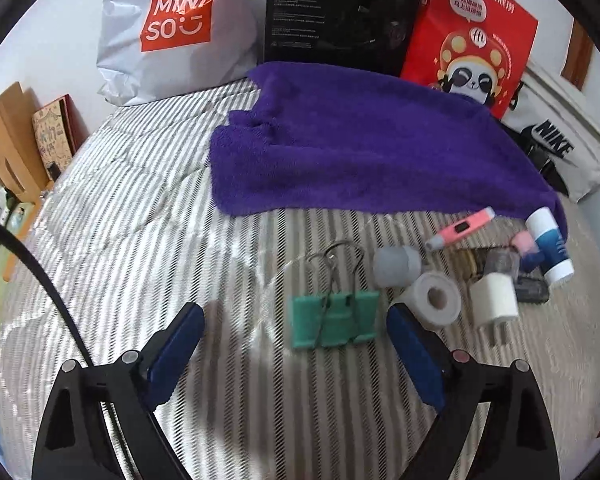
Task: Organize rigid objects
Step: 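Grasp the white ADMD balm stick with the right tool while the left tool grasps the green binder clip, then lift the balm stick with the right tool while the left tool lifts the binder clip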
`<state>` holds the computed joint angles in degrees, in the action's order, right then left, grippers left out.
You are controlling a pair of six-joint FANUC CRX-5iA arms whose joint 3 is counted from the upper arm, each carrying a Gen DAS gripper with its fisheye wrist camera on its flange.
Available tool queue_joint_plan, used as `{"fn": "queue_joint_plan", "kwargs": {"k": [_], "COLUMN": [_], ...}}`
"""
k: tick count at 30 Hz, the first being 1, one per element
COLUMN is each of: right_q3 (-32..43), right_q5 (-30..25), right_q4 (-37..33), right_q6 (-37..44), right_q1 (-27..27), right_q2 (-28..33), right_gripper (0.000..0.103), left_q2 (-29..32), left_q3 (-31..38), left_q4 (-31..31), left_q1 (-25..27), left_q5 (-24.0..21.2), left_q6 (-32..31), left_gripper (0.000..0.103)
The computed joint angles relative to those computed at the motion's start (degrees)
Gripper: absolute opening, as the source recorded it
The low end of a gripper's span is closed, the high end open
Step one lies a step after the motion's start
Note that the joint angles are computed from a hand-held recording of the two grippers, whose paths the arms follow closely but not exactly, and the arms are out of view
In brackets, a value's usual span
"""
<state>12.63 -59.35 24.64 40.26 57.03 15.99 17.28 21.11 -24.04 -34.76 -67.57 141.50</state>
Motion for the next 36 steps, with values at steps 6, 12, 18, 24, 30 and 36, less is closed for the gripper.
{"fn": "queue_joint_plan", "kwargs": {"k": [6, 12, 18, 24, 30, 36], "right_q3": [-0.33, -0.36, 0.29, 5.69, 14.43, 15.00], "right_q5": [0.27, 1.06, 4.20, 5.70, 3.00, 3.30], "right_q4": [-1.44, -2.52, -4.00, -6.47, -12.38, -11.97], "right_q6": [-0.38, -1.04, -0.74, 2.85, 9.12, 12.08], "right_q1": [-1.17, -2.51, -4.26, -6.49, -8.62, -8.44], "right_q2": [0.92, 1.82, 2.97, 7.57, 14.27, 15.18], "right_gripper": [0.103, 0.096, 0.087, 0.076, 0.052, 0.044], "left_q2": [2.13, 1.25, 1.06, 1.28, 1.33, 1.32], "left_q3": [3.02, 1.91, 1.51, 1.84, 1.87, 1.82], "left_q4": [-4.85, -5.72, -5.35, -5.68, -5.67, -5.53], "left_q1": [-2.37, -3.15, -3.01, -3.19, -3.23, -3.17], "left_q5": [-2.54, -0.97, -0.07, -0.59, -0.58, -0.45], "left_q6": [-0.23, -0.22, -0.74, -0.89, -0.79, -0.79], "left_gripper": [0.063, 0.046, 0.040, 0.041, 0.041, 0.041]}}
